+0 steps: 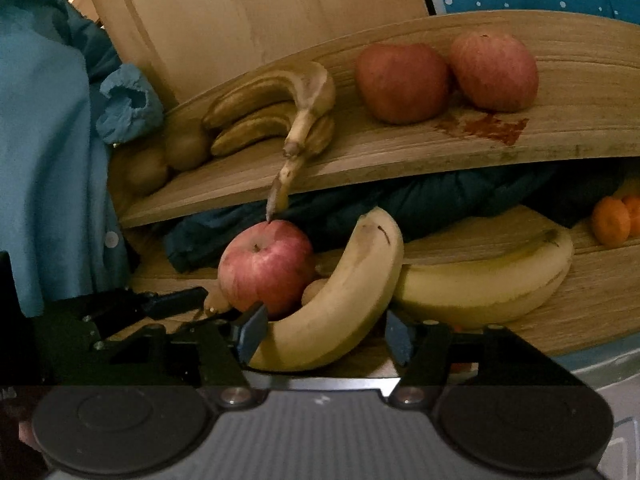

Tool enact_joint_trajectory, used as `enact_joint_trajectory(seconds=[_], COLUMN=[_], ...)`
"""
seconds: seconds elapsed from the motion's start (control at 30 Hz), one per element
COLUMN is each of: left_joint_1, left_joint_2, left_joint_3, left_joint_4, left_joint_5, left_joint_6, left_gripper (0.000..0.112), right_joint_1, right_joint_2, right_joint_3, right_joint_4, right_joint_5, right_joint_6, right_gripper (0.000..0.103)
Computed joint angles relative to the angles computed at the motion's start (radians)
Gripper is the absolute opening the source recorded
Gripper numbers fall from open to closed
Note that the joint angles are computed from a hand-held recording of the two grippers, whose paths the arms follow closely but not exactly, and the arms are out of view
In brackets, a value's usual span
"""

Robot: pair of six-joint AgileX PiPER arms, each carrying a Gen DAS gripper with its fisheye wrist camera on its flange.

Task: Organize fruits
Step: 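Move the left gripper toward the brown kiwi while the right gripper approaches the yellow banana, then close the left gripper on the kiwi while the right gripper closes on the banana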

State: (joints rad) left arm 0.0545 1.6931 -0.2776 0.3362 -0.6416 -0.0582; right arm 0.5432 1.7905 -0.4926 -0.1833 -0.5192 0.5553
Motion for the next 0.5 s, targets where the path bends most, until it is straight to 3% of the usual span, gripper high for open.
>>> enact_joint_trajectory(seconds=[0.2, 0.5], left_joint_1=[0.007, 0.030], left_joint_2=[-0.002, -0.038], left_joint_3=[0.007, 0.027], left_joint_4=[0.023, -0.020], left_joint_5=[-0.009, -0.014], left_joint_6=[-0.007, -0.001], left_gripper=[0.032, 0.032], right_joint_1=[-0.011, -0.031], right_joint_2=[0.008, -0.010], right_joint_3=[0.016, 0.075], right_joint_4=[-0.011, -0.017], right_joint_5=[-0.039, -0.144], right_joint_6=[0.033, 0.074], right_gripper=[0.062, 0.045])
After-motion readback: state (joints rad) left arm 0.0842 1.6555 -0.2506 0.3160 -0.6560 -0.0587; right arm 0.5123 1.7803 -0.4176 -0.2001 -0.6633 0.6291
